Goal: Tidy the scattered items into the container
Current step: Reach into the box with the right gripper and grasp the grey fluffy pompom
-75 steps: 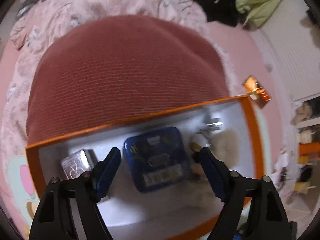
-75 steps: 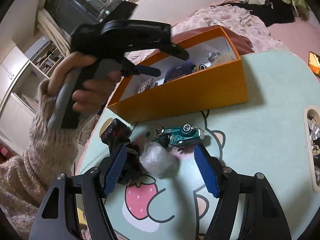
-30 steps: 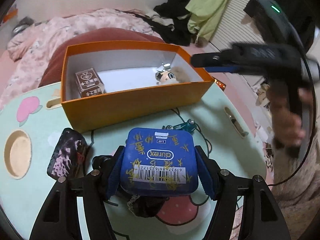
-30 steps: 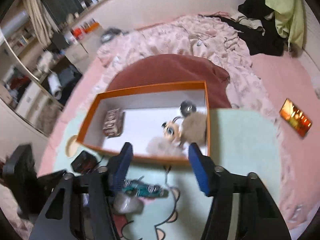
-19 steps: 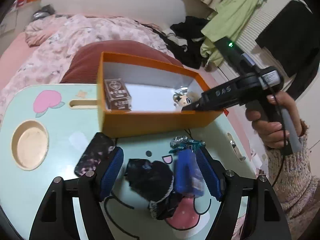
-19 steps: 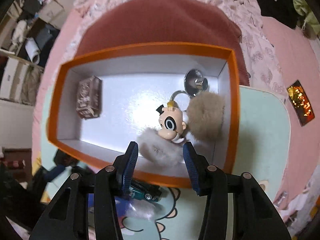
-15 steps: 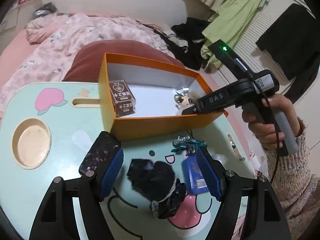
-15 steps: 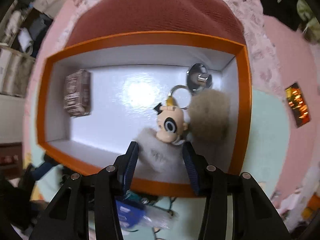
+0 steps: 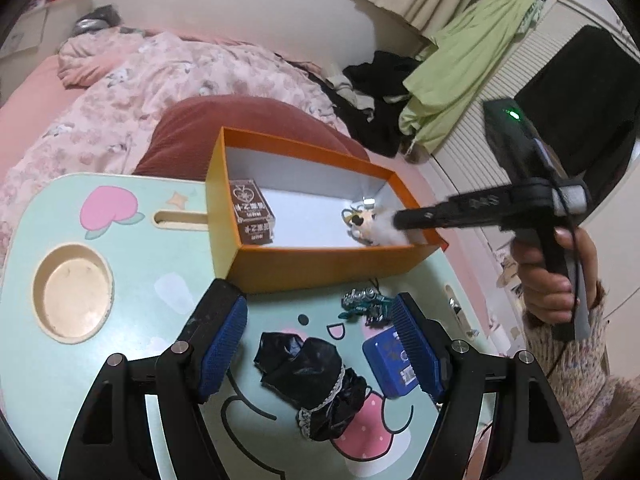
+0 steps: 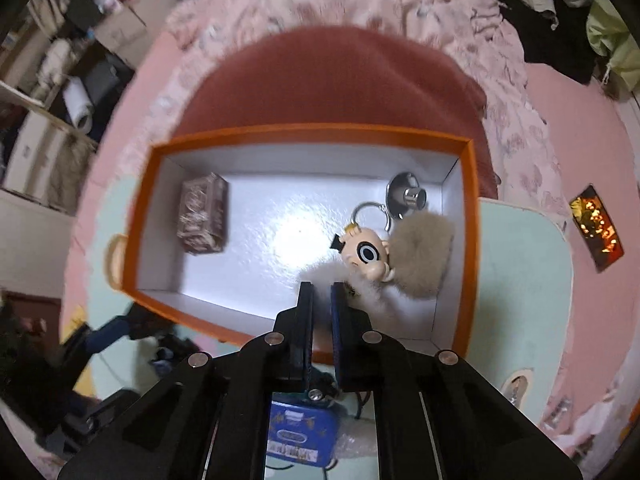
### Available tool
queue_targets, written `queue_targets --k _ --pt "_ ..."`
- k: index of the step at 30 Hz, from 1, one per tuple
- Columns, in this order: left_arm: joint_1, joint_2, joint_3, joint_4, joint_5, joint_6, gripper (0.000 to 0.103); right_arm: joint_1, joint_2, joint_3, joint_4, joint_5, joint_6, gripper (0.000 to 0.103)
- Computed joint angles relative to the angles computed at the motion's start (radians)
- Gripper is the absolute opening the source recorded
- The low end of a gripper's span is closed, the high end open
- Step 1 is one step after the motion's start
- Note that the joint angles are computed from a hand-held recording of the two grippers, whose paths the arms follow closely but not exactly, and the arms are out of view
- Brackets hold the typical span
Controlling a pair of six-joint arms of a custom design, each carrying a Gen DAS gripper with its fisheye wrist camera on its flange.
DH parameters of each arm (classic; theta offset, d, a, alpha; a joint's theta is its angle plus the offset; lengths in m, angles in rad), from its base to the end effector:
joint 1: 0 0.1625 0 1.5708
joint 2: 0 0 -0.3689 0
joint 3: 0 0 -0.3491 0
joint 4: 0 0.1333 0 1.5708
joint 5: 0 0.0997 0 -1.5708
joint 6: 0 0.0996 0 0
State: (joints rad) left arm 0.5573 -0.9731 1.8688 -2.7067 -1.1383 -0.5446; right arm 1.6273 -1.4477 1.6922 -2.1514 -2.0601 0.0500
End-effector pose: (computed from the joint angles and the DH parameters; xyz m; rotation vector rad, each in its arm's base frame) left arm -0.3692 -0.4363 0.1308 0.6028 2.8569 -0.7011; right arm 0.1150 -0.5014 0.3940 -0.1029 -2.6322 0.4808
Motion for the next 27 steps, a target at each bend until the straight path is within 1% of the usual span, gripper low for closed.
queue_targets --k 2,6,9,12,14,15,16,17,19,21,22,23,24,26,27 --pt "0.001 -0.001 -0.009 -0.006 -0.009 0.013 0.075 -0.003 -0.058 0.051 -0.054 0.039 -0.02 0.008" --pt "0.001 0.021 -0.068 0.03 -0.008 0.048 0.075 -0.016 -0.147 0.148 -0.189 0.172 -0.072 0.008" --pt "0.005 0.067 -0.154 0.067 -0.019 0.098 0.075 -0.036 -0.168 0.217 -0.254 0.261 -0.092 0.008" --pt "0.023 0.122 -0.258 0.12 -0.033 0.121 0.075 -0.055 -0.19 0.305 -0.311 0.306 -0.09 0.008" --pt "0.03 0.156 -0.324 0.174 -0.02 0.125 0.075 -0.084 -0.207 0.355 -0.332 0.355 -0.097 0.008" --pt "0.031 0.168 -0.346 0.183 -0.01 0.128 0.075 -0.093 -0.211 0.37 -0.344 0.366 -0.096 0.008" --pt "0.031 0.175 -0.357 0.182 -0.004 0.13 0.075 -0.09 -0.21 0.38 -0.368 0.351 -0.09 0.008" --pt "0.031 0.177 -0.361 0.172 -0.006 0.129 0.075 -0.077 -0.203 0.379 -0.392 0.32 -0.086 0.008" --pt "0.033 0.171 -0.348 0.136 -0.018 0.117 0.075 -0.039 -0.176 0.337 -0.423 0.255 -0.1 0.012" --pt "0.036 0.159 -0.321 0.097 -0.031 0.095 0.075 -0.015 -0.138 0.28 -0.442 0.207 -0.113 0.03" --pt "0.037 0.154 -0.312 0.092 -0.036 0.087 0.075 -0.001 -0.099 0.228 -0.429 0.175 -0.124 0.032" --pt "0.039 0.151 -0.307 0.093 -0.04 0.081 0.075 0.007 -0.057 0.171 -0.389 0.154 -0.137 0.034" --pt "0.041 0.145 -0.297 0.097 -0.043 0.073 0.075 0.008 -0.015 0.111 -0.324 0.141 -0.137 0.034" --pt "0.043 0.131 -0.278 0.103 -0.043 0.062 0.075 0.004 0.1 -0.043 -0.134 0.107 -0.081 0.034" --pt "0.044 0.122 -0.267 0.104 -0.04 0.058 0.075 0.005 0.149 -0.095 -0.077 0.081 -0.063 0.034"
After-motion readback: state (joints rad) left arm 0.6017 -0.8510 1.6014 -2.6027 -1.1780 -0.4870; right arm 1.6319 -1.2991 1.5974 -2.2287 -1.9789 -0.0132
